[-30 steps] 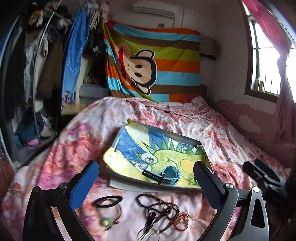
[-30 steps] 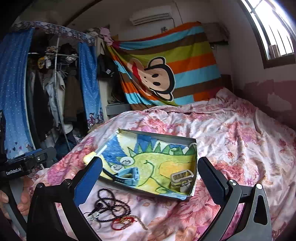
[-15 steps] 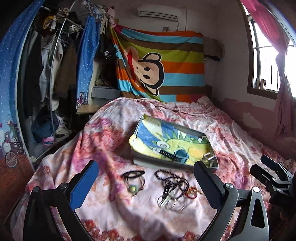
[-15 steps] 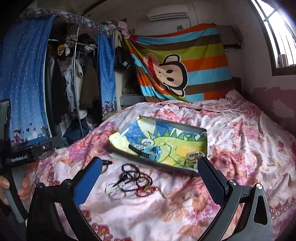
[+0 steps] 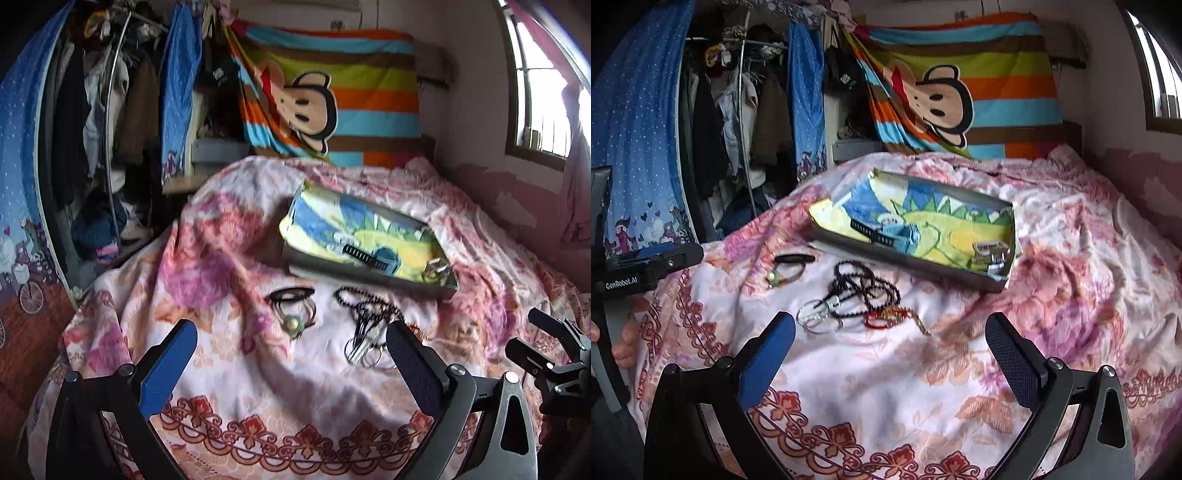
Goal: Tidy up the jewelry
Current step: 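Open both tools and withdraw them from the tray toward the remaining jewelry, then grasp the silver hoop earrings with the left tool while the right tool grasps the red bead bracelet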
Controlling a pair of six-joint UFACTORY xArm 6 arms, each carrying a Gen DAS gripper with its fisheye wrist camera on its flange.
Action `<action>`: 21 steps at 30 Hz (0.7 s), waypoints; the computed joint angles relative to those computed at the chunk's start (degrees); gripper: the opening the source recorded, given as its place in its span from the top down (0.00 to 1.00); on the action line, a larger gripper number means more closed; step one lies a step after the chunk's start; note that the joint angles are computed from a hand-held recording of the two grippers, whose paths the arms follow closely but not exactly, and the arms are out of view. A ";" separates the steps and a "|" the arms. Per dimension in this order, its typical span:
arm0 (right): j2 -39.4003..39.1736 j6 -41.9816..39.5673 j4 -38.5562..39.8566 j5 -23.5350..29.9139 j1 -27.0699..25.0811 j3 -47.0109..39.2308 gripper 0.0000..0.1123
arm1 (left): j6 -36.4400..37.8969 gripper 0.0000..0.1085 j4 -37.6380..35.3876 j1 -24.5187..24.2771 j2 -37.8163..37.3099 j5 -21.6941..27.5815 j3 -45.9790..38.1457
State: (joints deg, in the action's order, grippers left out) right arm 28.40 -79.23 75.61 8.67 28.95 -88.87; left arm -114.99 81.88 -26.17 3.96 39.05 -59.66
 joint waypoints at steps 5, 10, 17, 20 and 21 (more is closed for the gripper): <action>2.51 11.83 -18.08 4.14 -2.00 0.25 0.10 | 8.68 0.05 -9.95 1.59 1.90 -1.51 -1.11; 6.82 22.99 -26.98 15.48 -5.67 -6.69 0.10 | 10.06 0.05 -12.34 3.53 2.51 -5.59 -0.80; 14.22 31.89 -37.36 22.70 -7.60 -17.82 0.10 | 16.37 0.05 -15.37 5.01 6.50 -12.01 -3.95; 17.32 32.45 -39.89 25.13 -8.10 -22.94 0.10 | 16.87 0.05 -14.18 6.06 8.16 -17.32 -5.14; 18.08 31.97 -39.66 26.02 -8.32 -24.39 0.10 | 17.13 0.05 -13.73 6.49 8.97 -19.68 -5.75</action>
